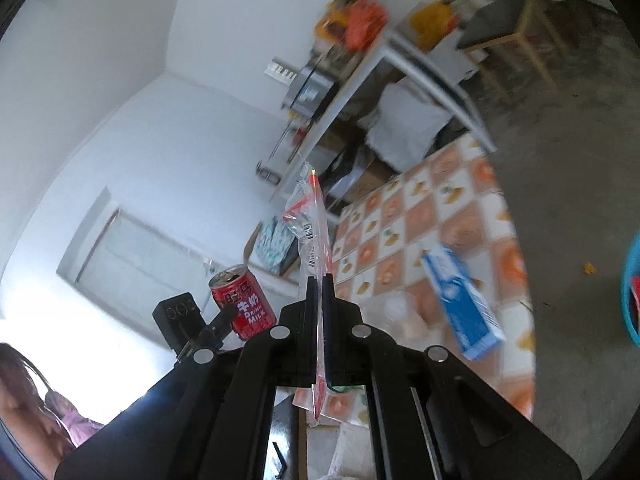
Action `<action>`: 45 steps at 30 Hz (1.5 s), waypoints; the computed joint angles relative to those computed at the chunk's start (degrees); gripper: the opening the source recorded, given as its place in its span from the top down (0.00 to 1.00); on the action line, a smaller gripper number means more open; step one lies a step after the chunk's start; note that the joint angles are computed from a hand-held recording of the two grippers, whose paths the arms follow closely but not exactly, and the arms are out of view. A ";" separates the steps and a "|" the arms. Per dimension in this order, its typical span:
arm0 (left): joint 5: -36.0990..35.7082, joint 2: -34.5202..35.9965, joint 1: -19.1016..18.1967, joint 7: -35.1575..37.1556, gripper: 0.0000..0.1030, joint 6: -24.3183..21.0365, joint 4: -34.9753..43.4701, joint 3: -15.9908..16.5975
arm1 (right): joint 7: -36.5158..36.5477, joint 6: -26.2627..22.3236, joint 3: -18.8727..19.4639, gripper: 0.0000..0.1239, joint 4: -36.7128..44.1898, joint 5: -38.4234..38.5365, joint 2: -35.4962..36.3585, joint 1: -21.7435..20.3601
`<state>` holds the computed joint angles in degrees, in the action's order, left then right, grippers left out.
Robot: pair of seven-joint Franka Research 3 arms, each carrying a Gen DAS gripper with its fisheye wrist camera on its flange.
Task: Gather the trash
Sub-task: 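Carry the red can and zip bag over the blue wastebasket, then open both grippers to drop the can and zip bag into the wastebasket, then move both tools back over the table toward the remaining trash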
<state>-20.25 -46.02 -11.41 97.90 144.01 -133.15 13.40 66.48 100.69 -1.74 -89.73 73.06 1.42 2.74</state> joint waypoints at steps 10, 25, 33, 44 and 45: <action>-6.52 18.84 -7.32 -2.69 0.30 -1.18 9.84 -8.01 | 2.49 9.27 -7.40 0.98 -20.51 -5.53 -10.28 -5.47; 2.02 57.95 -1.54 -14.16 0.29 -12.07 43.40 -25.61 | 9.08 20.25 -6.15 0.98 -21.14 -6.76 3.86 -10.26; 13.04 74.40 -3.06 -22.90 0.17 -18.46 63.13 -26.99 | 16.96 27.82 -2.72 0.46 -10.62 -13.62 19.87 -11.86; 7.45 61.31 2.69 -14.67 0.17 -9.67 45.75 -30.26 | 19.10 37.65 -1.52 0.46 -22.23 -26.38 14.03 -11.89; 6.37 59.33 2.93 -13.78 0.17 -8.52 43.40 -30.12 | 18.75 38.08 -1.72 0.46 -23.35 -27.44 12.43 -11.54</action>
